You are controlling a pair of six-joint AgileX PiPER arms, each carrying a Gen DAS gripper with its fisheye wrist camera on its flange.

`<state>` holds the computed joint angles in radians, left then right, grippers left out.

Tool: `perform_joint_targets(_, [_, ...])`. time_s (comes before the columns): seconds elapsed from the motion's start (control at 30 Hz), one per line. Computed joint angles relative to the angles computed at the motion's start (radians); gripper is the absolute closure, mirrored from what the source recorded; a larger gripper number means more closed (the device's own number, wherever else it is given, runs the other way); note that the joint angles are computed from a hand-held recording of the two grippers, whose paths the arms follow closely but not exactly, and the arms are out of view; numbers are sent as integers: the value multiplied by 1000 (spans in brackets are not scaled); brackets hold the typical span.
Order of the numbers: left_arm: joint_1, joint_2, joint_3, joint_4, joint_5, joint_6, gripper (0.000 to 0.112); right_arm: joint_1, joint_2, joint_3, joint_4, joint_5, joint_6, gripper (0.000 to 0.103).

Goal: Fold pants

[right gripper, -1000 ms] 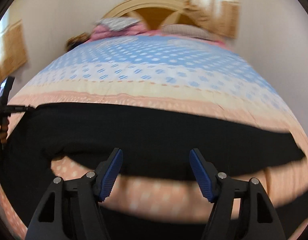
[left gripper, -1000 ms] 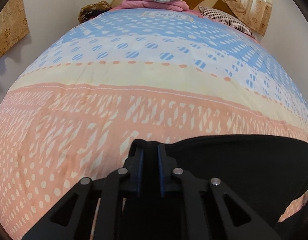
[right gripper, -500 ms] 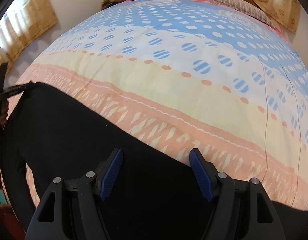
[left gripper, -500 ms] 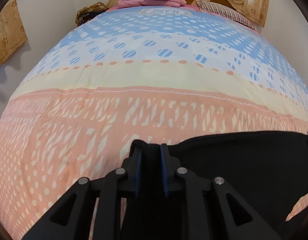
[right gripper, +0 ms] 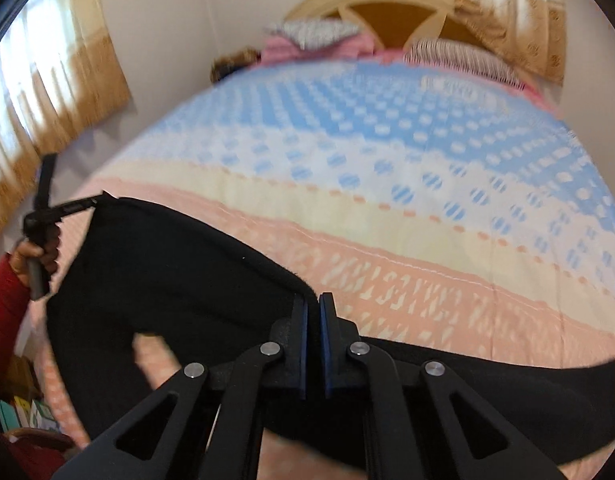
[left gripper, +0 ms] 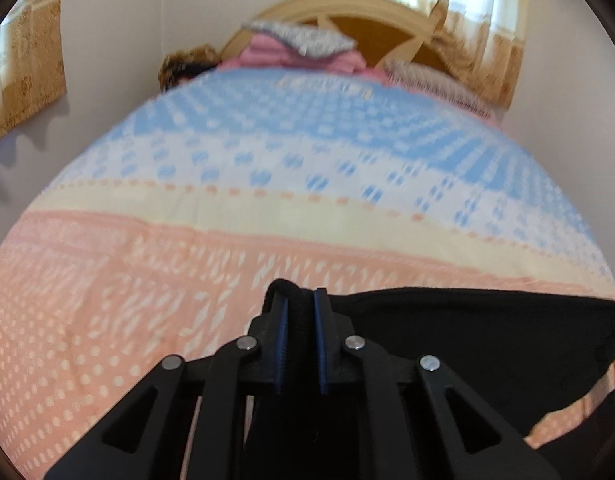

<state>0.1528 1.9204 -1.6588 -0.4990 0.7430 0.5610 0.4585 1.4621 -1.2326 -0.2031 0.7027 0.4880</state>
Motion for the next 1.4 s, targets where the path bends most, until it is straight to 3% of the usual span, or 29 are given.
perform_joint_targets(0.17, [105,-171,181,-239,5,243,99,244,-165,77,-262,102,321,98])
perform_joint_targets(0.37, [285,-320,428,-486,67,580,98,659,-266,204,-549,308,745,98])
perform_joint_targets(0.5, [406,-388,593,-597,107,797,97,831,-261,311,-590,361,963,98])
perform_joint_targets(0.63, [478,-421,704,-623,97,943,96,941,-218,391,-605,358,1132,98])
perform_joint_targets(0.67, [486,-426,727,-614,76,970,95,955,-206,409,-608,347,1161,98])
perform_joint_targets(0.73, [485,-417,745,-556,14,959,81,973,-183,432,-608,333,1200,98])
perform_joint_targets(0.9, [510,-386,724,-456,-75,863,73,1005,-145,457,-590,334,1225,98])
perform_joint_targets(0.97, [523,-385,707,-441,-71,831,71,1011,-138,456,-569,337,1198,97])
perform_joint_targets(1.17, [465,-455,664,-421,0,768,48,1022,-216,423,-567,379,1188,97])
perform_joint_targets(1.23, [398,-487,669,-465,-27,781,39,1018,-299,439,-652,331,1257,97])
perform_joint_targets(1.27, [333,-503,675,-457,-86,756,37,1000,-326,445,-685,296,1280,97])
perform_joint_targets(1.4, [102,-520,733,-378,-294,632,37,755,-297,410,-738,32,1225,96])
